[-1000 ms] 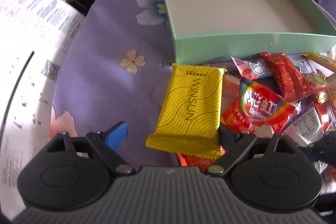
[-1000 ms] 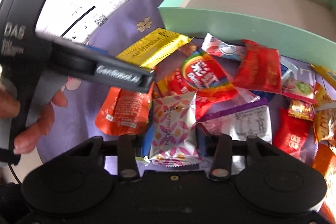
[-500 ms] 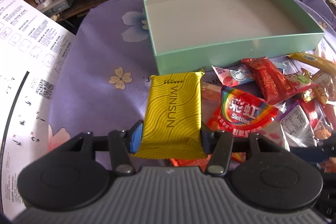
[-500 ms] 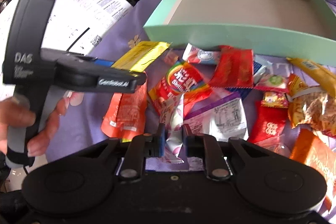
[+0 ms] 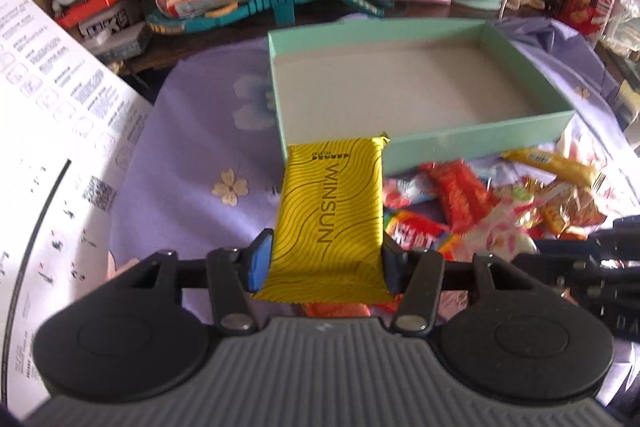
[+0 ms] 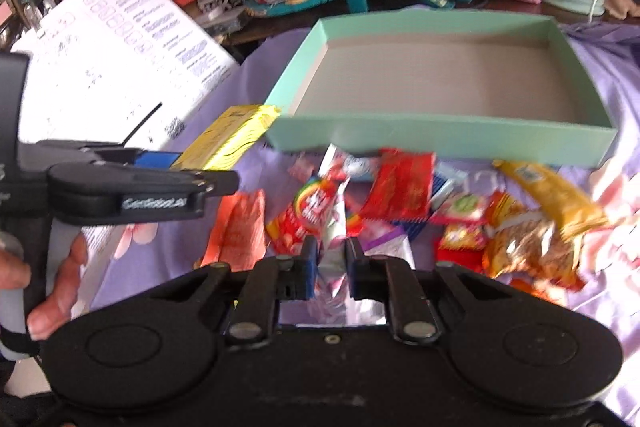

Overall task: Organize snacks
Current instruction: 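Grasp the yellow WINSUN bar with left tool while right tool grasps pink candy, then carry yellow bar into green box with left tool while right tool carries pink candy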

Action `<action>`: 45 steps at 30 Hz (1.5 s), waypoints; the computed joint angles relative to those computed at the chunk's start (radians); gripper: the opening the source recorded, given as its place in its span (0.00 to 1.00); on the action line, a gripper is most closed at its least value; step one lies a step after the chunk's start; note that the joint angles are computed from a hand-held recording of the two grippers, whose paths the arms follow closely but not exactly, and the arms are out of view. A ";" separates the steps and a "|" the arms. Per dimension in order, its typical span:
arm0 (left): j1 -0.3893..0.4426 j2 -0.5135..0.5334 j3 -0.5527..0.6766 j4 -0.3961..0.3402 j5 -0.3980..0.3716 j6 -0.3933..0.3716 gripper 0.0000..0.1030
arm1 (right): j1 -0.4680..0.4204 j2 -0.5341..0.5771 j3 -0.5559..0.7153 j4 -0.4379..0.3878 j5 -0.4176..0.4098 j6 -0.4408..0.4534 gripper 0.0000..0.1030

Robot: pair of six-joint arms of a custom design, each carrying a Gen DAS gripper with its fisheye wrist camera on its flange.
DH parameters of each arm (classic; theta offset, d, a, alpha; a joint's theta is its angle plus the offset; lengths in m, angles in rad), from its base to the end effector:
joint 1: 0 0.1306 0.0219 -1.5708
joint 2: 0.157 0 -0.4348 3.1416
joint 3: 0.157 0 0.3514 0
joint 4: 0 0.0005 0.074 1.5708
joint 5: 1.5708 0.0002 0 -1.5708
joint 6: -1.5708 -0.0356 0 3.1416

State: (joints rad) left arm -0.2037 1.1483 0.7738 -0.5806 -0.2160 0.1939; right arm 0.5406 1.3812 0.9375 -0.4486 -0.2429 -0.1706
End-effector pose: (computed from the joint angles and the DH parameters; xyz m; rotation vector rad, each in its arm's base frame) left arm 0.2928 -0.0532 0.3327 -0.0738 2.4960 0.1085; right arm 0.3329 0.2092 0.3297 -0.5708 2.4597 0.5986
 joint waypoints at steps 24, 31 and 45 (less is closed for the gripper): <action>0.040 0.049 0.009 0.023 0.045 0.029 0.52 | -0.004 0.097 0.034 -0.102 0.022 0.105 0.73; 0.061 0.036 -0.012 0.028 0.074 0.031 0.52 | 0.058 0.103 0.023 -0.061 0.077 0.063 0.32; 0.091 0.027 -0.042 0.037 0.106 0.032 0.52 | 0.070 0.194 0.069 -0.040 0.008 -0.067 0.43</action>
